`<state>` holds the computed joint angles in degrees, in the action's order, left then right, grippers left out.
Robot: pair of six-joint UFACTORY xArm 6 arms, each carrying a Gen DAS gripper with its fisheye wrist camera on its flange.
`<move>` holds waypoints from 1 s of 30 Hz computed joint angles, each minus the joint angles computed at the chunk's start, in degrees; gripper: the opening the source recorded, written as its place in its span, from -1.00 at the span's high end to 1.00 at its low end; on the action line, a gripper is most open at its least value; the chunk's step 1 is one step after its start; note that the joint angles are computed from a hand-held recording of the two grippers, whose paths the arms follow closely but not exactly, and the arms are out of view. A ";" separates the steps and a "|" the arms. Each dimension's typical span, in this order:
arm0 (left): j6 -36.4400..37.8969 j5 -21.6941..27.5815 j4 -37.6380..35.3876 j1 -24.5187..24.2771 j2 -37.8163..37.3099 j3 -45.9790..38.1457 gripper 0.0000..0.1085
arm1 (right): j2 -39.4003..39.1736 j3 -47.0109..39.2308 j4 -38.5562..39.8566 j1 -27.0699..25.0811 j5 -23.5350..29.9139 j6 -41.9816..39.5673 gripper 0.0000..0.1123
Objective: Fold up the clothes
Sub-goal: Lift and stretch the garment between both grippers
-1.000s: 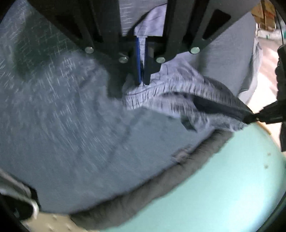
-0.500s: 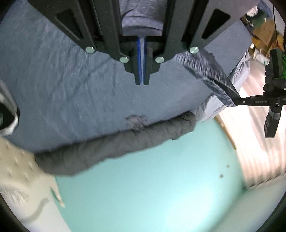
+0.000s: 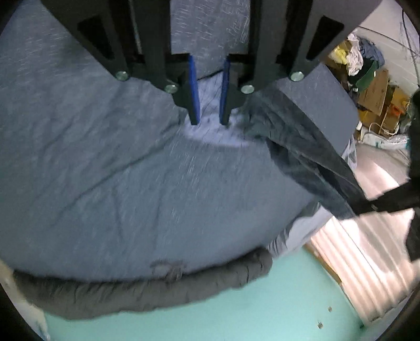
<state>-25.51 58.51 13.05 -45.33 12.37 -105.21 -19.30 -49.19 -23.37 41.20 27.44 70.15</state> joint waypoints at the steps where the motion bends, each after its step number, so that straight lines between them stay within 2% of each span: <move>1: -0.24 -0.90 -0.26 0.41 -0.85 1.98 0.92 | 1.67 -0.14 0.80 -0.13 -1.58 -0.56 0.52; 3: -0.65 -2.62 -0.78 1.24 -2.41 5.73 0.92 | 5.08 -1.14 2.15 -0.18 -3.87 -1.88 0.17; 4: -0.69 -3.35 -0.97 1.67 -2.95 7.09 0.92 | 7.57 -2.74 3.60 -0.26 -4.68 -3.99 0.12; 8: -0.62 -6.04 -1.90 3.46 -4.61 11.67 0.92 | 16.60 -9.87 7.82 0.16 -4.91 -13.39 -0.01; 13: -0.69 -8.67 -3.43 5.39 -6.61 16.24 0.92 | 26.41 -19.47 13.28 0.71 -0.96 -24.80 -0.03; 14: -0.46 -8.96 -3.80 5.85 -6.74 16.62 0.92 | 28.40 -21.36 14.54 0.73 -0.30 -27.42 0.07; 15: -0.34 -9.16 -4.08 6.27 -7.03 17.12 0.92 | 29.69 -22.78 14.40 0.93 0.88 -28.81 0.41; 17: 0.17 -9.24 -4.63 7.08 -7.32 17.58 0.92 | 31.49 -25.05 14.13 1.37 3.52 -30.78 0.81; 18: 0.21 -9.40 -4.65 7.42 -7.79 18.12 0.92 | 31.14 -24.63 14.16 1.43 3.29 -30.85 0.88; 21: 0.43 -9.77 -5.15 8.35 -9.00 19.04 0.92 | 28.41 -21.67 12.93 1.16 1.09 -28.82 0.96; 25: 0.07 -9.67 -5.55 9.03 -10.92 19.66 0.92 | 20.43 -16.11 6.79 0.47 -1.54 -23.22 0.96; 27: -0.45 -9.26 -4.99 8.78 -11.98 19.60 0.92 | 16.42 -14.87 2.82 0.30 -0.89 -20.31 0.96; 30: -0.68 -8.59 -5.48 8.53 -13.14 19.03 0.92 | 10.17 -14.71 -2.46 0.58 2.77 -17.28 0.96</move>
<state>-26.19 49.91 7.57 -36.80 -0.77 -86.18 -9.13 -63.90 -25.83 41.77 30.20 52.87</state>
